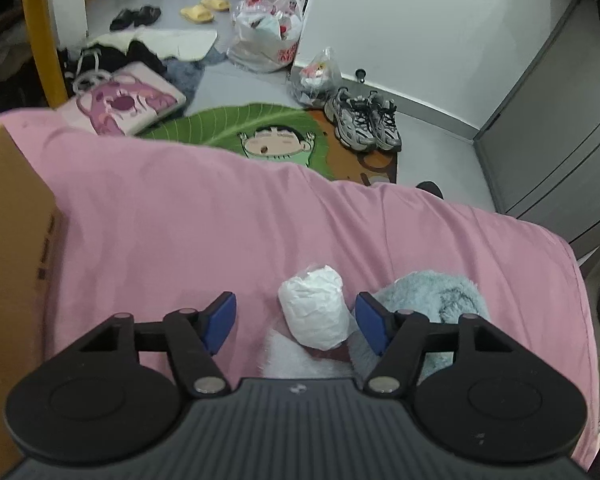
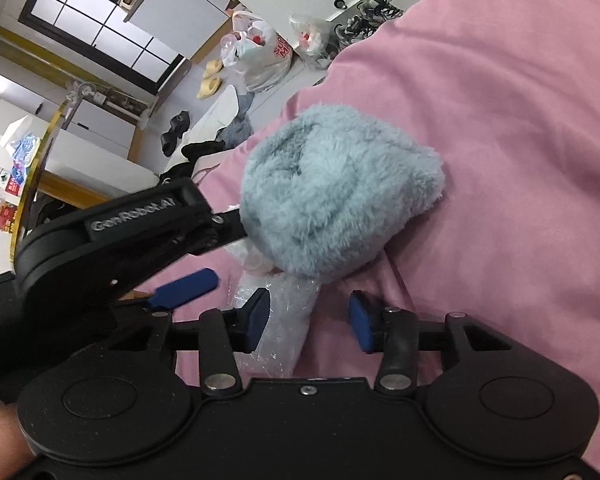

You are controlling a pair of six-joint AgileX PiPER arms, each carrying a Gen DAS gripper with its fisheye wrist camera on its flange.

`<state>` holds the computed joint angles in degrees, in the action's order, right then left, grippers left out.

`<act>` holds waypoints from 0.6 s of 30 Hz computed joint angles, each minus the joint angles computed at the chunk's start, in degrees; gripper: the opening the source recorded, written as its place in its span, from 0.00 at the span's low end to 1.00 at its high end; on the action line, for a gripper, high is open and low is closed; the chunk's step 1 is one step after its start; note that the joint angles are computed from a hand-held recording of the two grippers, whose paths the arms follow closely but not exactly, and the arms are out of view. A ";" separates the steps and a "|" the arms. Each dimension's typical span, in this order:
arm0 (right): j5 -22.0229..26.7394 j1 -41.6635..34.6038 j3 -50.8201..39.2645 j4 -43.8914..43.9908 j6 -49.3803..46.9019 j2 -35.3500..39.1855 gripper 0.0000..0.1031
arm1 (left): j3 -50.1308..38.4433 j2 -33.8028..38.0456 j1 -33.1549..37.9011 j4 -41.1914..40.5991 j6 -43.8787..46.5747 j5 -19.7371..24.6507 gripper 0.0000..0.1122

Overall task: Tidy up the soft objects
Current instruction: 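Grasp the white tissue roll with the left tool while the right tool grasps the clear bag, then carry the tissue roll in the left tool while the right tool carries the clear bag to the box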

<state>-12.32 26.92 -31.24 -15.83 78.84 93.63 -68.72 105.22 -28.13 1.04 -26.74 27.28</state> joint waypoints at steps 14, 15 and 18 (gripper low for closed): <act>-7.56 -0.54 0.27 3.82 -4.59 4.65 0.22 | -0.59 1.90 1.77 -5.88 5.17 -0.15 0.36; -9.29 -1.19 1.21 1.31 -2.14 4.46 0.19 | -0.39 1.49 1.77 -5.38 4.67 -0.15 0.36; -9.51 -2.07 1.96 -2.40 1.83 3.60 0.15 | -0.28 0.88 2.19 -6.45 5.52 0.31 0.36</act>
<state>-21.83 24.85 -29.28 -18.23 80.67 97.23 -69.00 106.10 -25.95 -5.40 -21.22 27.59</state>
